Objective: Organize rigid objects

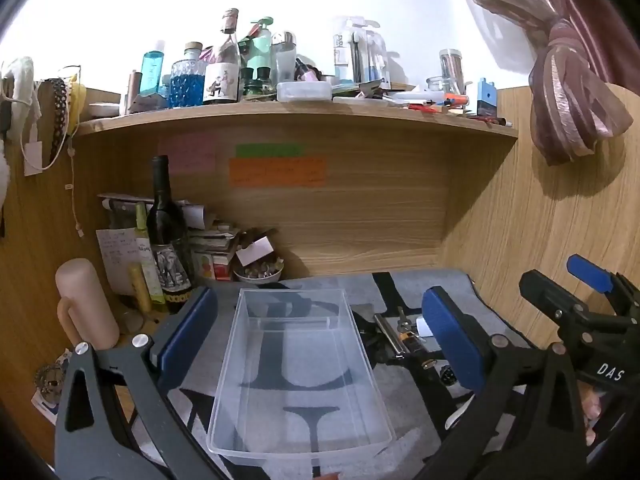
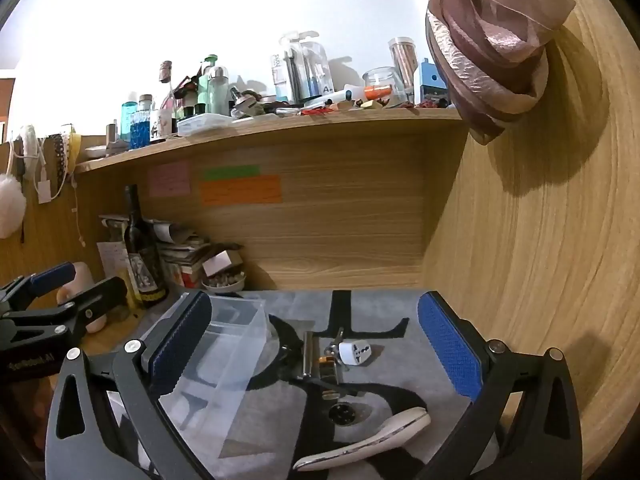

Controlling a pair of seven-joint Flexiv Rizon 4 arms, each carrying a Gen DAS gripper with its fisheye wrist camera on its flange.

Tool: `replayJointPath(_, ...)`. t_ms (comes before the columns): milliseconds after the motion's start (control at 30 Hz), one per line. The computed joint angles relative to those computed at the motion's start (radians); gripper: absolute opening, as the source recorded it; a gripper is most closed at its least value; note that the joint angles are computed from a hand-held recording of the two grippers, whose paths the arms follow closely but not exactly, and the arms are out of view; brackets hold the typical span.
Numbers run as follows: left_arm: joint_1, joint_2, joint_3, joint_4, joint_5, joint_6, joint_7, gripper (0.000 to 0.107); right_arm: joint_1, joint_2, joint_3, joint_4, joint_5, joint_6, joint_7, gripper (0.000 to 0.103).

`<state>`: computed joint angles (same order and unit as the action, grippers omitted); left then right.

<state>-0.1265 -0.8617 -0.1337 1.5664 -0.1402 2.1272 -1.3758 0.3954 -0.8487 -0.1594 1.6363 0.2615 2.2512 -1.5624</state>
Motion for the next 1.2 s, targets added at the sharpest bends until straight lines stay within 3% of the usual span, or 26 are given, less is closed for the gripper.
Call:
replayJointPath(200, 0.069, -0.022, -0.069, -0.022, 0.075, -0.008, -0.042, 0.103, 0.010, -0.007, -0.007, -0.007, 0.001, -0.001, -0.020, 0.103)
replayJointPath(367, 0.043, -0.021, -0.042, -0.035, 0.058, -0.025, -0.041, 0.103, -0.018, 0.004, 0.011, 0.000, -0.036, -0.009, -0.006, 0.103)
replayJointPath(533, 0.039, -0.020, -0.036, -0.036, 0.058, -0.024, -0.044, 0.103, 0.009, -0.004, -0.010, -0.007, 0.001, -0.010, -0.017, 0.103)
replayJointPath(1200, 0.050, -0.008, -0.048, -0.008, 0.088, -0.005, -0.059, 0.103, 0.003, 0.001, 0.004, 0.008, 0.005, 0.014, -0.024, 0.103)
